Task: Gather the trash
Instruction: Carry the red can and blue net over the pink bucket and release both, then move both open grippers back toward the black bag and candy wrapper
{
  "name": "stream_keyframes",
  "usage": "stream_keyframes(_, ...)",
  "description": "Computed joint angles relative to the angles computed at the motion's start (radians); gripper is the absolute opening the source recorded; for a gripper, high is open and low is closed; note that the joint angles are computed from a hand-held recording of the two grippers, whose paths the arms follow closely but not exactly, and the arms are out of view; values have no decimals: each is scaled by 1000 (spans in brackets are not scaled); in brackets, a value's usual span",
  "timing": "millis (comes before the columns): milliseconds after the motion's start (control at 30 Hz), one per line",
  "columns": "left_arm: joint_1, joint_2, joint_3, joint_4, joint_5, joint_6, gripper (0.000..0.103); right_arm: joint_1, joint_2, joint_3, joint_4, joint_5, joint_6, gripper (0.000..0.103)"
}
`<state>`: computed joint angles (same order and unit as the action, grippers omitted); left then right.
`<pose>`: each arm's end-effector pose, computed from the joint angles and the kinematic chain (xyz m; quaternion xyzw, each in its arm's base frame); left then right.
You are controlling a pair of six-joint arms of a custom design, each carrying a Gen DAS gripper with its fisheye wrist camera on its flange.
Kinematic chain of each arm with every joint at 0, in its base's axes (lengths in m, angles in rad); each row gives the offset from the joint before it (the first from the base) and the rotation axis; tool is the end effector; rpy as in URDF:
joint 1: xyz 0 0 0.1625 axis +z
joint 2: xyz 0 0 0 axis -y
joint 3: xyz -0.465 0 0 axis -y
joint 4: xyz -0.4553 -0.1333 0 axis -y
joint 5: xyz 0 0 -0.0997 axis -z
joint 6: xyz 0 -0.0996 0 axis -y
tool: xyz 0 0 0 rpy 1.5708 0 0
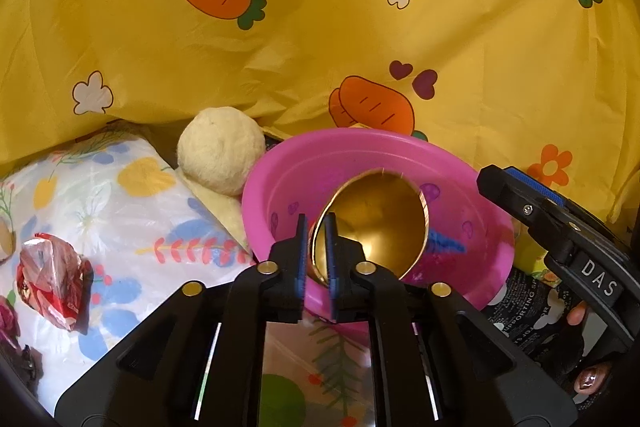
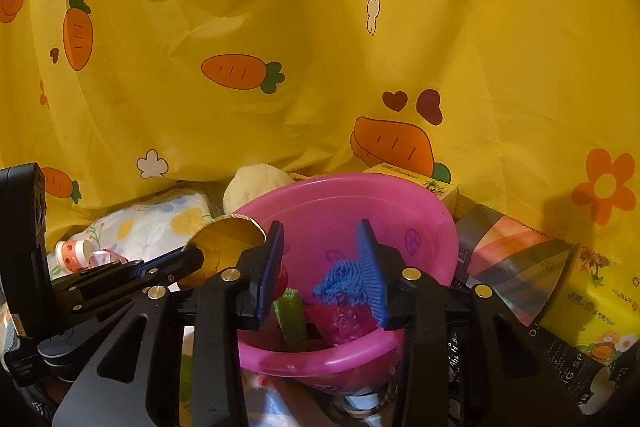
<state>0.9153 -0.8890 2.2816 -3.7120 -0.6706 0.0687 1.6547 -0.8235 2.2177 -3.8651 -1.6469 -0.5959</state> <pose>-0.1305 -0.5164 0.0980 0.1481 0.8401 -0.4323 0.2924 0.1702 -0.5234 0.0718 0.2844 -0.8538 0.4119 0.1432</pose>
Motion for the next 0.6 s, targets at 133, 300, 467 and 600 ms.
stream_keyframes(133, -1, -4, 13, -28, -1, -5, 45, -1, 2, 5, -18, -4, 5, 52)
stream_keyframes(300, -25, -5, 46, -114, 43, 2, 80, 9, 14, 13, -69, -26, -10, 73)
stream_keyframes(467, -67, -2, 89, -233, 147, 15, 92, 26, 34, 23, -131, -56, -32, 87)
stream_keyframes(600, -109, 10, 117, -330, 243, 60, 95, 36, 43, 32, -144, -76, -31, 90)
